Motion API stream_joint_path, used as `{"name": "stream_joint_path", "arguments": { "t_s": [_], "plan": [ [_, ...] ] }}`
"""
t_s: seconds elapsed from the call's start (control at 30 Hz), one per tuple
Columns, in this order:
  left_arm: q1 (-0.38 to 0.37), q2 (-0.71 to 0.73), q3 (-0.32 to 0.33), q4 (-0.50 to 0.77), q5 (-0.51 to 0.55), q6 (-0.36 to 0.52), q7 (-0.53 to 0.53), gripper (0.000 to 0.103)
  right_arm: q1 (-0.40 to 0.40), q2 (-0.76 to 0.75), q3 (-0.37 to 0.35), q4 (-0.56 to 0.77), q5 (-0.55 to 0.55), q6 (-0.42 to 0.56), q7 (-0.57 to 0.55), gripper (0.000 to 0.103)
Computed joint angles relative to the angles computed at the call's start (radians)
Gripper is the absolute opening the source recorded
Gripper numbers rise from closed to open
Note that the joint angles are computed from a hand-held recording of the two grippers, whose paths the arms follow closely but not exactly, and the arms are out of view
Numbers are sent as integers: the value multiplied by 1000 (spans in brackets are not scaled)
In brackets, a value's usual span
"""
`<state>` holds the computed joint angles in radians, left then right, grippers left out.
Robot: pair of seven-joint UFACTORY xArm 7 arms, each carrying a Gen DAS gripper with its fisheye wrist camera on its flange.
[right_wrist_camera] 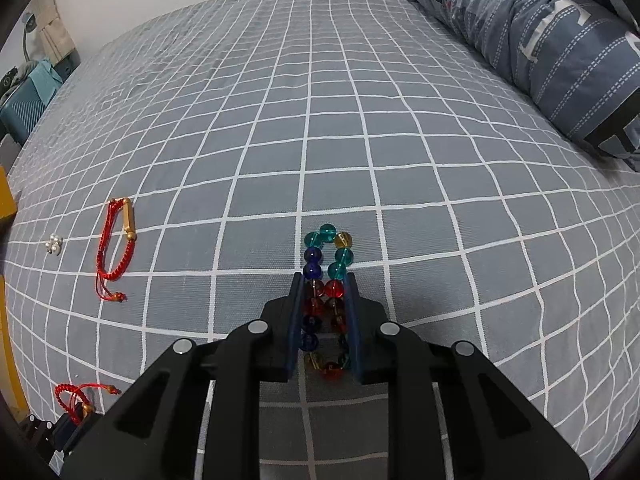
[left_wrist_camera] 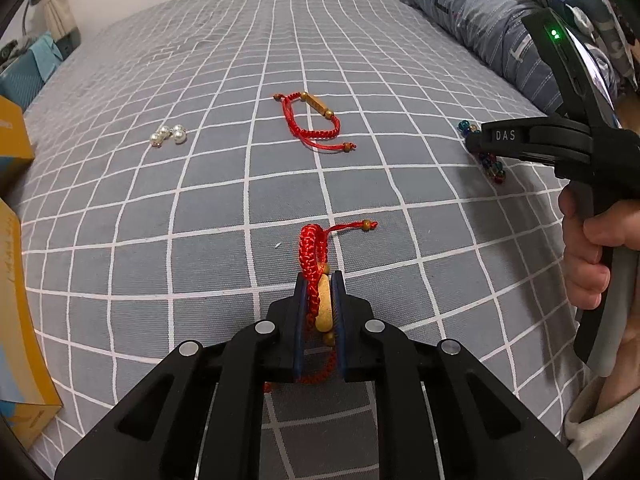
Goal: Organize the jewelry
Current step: 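Lift both held bracelets and carry them over the white box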
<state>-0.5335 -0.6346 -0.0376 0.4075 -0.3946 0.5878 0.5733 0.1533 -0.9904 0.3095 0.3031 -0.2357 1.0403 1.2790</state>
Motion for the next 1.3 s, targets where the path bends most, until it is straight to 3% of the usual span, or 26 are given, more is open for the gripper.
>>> {"name": "stream_joint_path", "arguments": {
  "t_s": [0.77,1.3],
  "plan": [
    [24,-64,18,19,-9,61,4,11,41,-65,47,45,-4,100,25,18],
    [61,-163,42,37,-1,143,6,11,71,-64,119,160,-4,203,59,18]
  ]
}}
